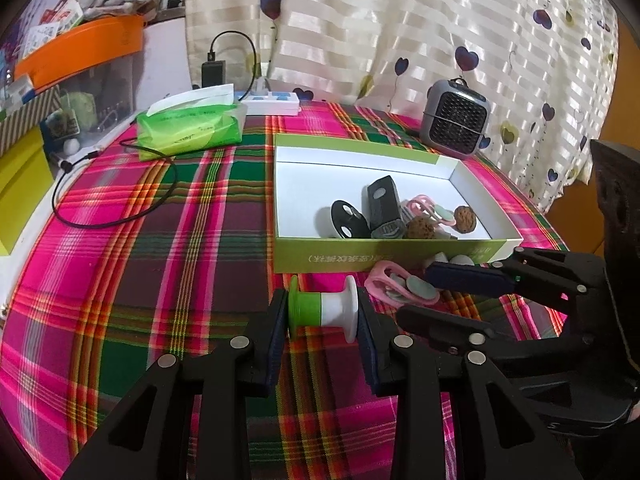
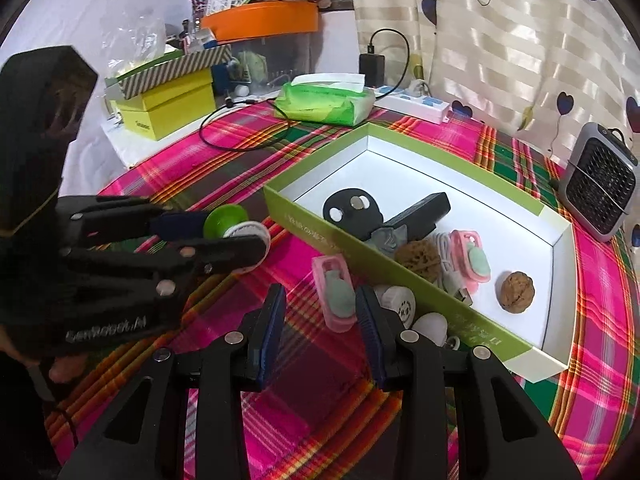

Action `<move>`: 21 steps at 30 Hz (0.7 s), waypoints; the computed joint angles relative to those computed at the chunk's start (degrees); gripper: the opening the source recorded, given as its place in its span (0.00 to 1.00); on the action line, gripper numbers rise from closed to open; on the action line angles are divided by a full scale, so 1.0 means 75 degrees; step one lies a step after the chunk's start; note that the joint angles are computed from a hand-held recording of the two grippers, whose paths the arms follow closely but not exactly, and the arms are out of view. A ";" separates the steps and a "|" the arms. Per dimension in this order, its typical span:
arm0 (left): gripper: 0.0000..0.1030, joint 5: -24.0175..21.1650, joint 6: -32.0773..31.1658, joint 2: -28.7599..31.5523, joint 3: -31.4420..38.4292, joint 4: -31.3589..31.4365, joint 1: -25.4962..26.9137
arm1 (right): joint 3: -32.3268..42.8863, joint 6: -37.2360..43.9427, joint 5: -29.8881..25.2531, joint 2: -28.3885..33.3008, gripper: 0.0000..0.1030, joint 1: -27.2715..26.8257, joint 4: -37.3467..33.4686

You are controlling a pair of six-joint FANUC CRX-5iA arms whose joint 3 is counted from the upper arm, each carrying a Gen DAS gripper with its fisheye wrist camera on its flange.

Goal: Organize objects
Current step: 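Close the left gripper on the green spool while the right gripper closes on the pink clip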

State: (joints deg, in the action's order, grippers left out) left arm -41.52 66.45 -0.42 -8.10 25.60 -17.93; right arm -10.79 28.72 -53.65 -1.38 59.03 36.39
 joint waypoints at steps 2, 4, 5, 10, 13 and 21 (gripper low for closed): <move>0.29 0.0031 0.0019 -0.0012 -0.0020 0.0014 0.0002 | 0.0097 0.0068 -0.0064 0.0077 0.37 -0.0018 -0.0025; 0.29 0.0046 0.0073 -0.0014 -0.0014 -0.0018 -0.0001 | 0.0227 0.0251 -0.0131 0.0166 0.37 -0.0053 -0.0123; 0.29 0.0050 0.0078 -0.0020 -0.0017 -0.0016 0.0007 | 0.0267 0.0321 -0.0157 0.0209 0.37 -0.0061 -0.0123; 0.29 0.0070 0.0051 -0.0040 -0.0051 0.0038 0.0025 | 0.0358 0.0297 -0.0269 0.0331 0.32 -0.0069 -0.0022; 0.29 0.0071 0.0025 -0.0048 -0.0060 0.0061 0.0040 | 0.0384 0.0390 -0.0209 0.0321 0.18 -0.0063 -0.0092; 0.29 0.0065 0.0146 -0.0049 -0.0040 -0.0017 0.0046 | 0.0515 0.0787 -0.0207 0.0359 0.18 -0.0098 -0.0305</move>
